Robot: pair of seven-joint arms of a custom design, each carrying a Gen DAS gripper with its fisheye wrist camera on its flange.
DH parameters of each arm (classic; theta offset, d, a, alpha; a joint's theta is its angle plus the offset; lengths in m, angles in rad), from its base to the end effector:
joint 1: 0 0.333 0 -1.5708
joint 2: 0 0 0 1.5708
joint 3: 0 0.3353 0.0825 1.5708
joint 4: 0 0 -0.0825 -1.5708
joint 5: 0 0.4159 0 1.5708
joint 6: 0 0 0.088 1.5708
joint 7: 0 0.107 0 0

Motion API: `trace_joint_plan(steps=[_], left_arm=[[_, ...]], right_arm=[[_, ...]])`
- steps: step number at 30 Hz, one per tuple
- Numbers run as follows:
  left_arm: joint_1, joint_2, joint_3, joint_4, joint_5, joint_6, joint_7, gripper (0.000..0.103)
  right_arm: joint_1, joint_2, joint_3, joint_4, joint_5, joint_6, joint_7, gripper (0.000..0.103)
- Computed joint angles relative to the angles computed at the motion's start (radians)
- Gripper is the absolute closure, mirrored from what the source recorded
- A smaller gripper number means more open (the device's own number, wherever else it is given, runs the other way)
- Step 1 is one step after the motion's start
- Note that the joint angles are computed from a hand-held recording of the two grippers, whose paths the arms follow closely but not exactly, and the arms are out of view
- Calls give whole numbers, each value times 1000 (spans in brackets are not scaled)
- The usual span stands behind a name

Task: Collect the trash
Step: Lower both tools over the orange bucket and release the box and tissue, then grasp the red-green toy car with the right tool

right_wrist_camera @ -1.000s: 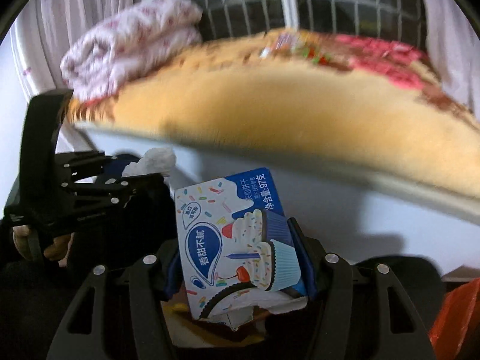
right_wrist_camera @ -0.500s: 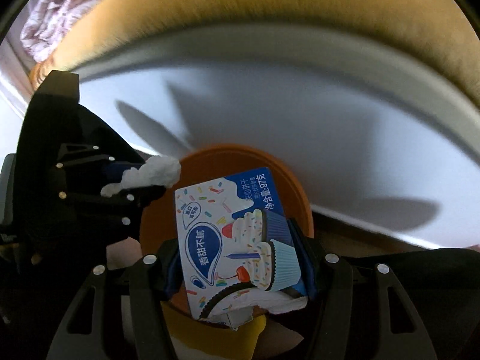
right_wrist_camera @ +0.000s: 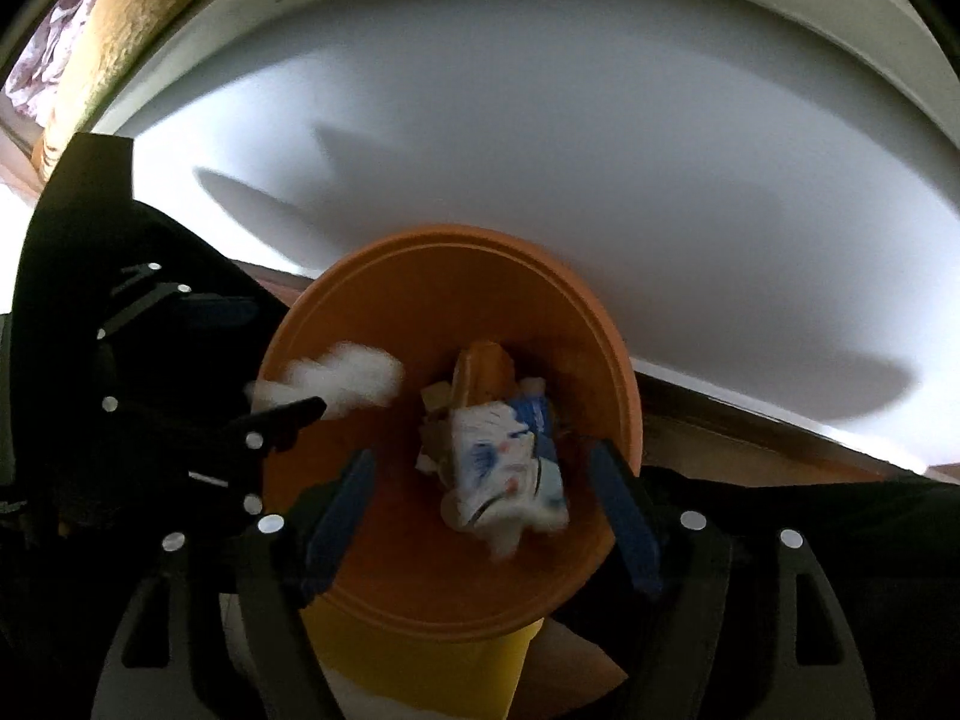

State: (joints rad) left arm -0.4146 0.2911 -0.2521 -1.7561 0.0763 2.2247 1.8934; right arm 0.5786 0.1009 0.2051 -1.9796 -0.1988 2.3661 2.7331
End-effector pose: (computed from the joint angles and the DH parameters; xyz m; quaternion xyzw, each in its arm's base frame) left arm 0.5502 -0.4122 0.4290 -0.2740 0.9572 -0.0782 0.0515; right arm 0.4526 0.4434 0.4510 -0.6015 0.7829 -0.0410 0.1536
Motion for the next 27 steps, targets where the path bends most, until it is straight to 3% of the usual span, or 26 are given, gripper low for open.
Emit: trace_joint_plan(steps=[13, 19, 27], left_arm=[[6, -1, -4, -3, -19, -2, 10, 27], [38, -71, -29, -37, -129, 14, 142, 27], [77, -212, -34, -45, -310, 128, 336, 24]], right_arm=[[18, -47, 10, -13, -70, -55, 89, 26], [27, -100, 23, 14, -109, -131, 70, 21], [-15, -257, 21, 27, -144, -92, -46, 6]])
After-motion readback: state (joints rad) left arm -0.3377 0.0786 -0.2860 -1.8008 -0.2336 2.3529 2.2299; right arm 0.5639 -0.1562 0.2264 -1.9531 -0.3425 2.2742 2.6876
